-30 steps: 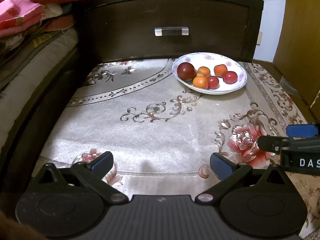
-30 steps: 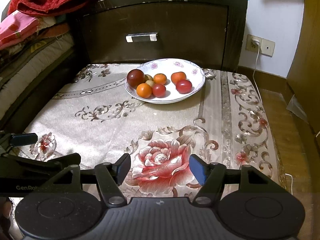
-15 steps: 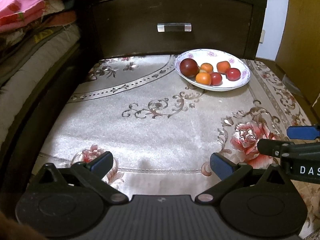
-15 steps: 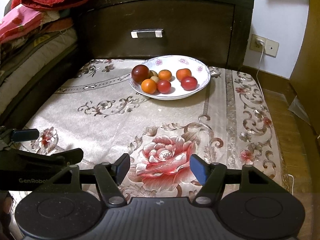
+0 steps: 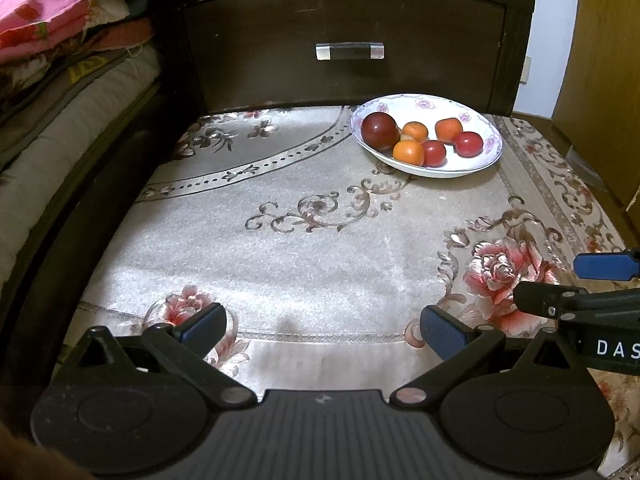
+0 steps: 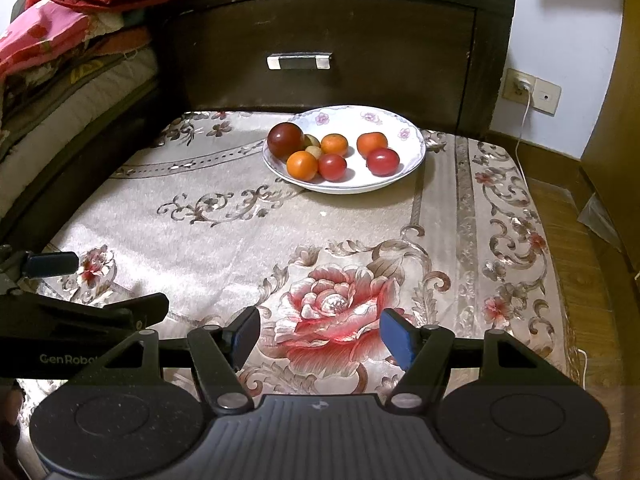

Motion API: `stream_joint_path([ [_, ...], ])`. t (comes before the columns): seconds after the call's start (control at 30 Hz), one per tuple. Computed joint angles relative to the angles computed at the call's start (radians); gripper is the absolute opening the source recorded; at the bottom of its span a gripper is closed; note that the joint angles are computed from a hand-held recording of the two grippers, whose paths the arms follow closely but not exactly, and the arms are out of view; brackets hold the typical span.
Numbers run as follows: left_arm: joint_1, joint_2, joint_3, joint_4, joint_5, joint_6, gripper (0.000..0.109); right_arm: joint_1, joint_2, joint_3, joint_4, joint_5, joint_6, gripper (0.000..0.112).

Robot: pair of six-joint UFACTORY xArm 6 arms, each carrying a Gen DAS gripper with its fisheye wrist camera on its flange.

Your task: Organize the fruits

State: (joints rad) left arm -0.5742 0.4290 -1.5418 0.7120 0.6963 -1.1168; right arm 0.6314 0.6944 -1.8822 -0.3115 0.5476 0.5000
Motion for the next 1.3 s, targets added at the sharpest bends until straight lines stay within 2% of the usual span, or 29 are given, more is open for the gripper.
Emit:
stream_joint_path([
  [1.3, -0.005, -0.003, 0.006, 0.009, 0.025, 0.002, 0.103, 0.007, 0.009, -0.010, -0.001, 0.028, -0.016, 0.063],
])
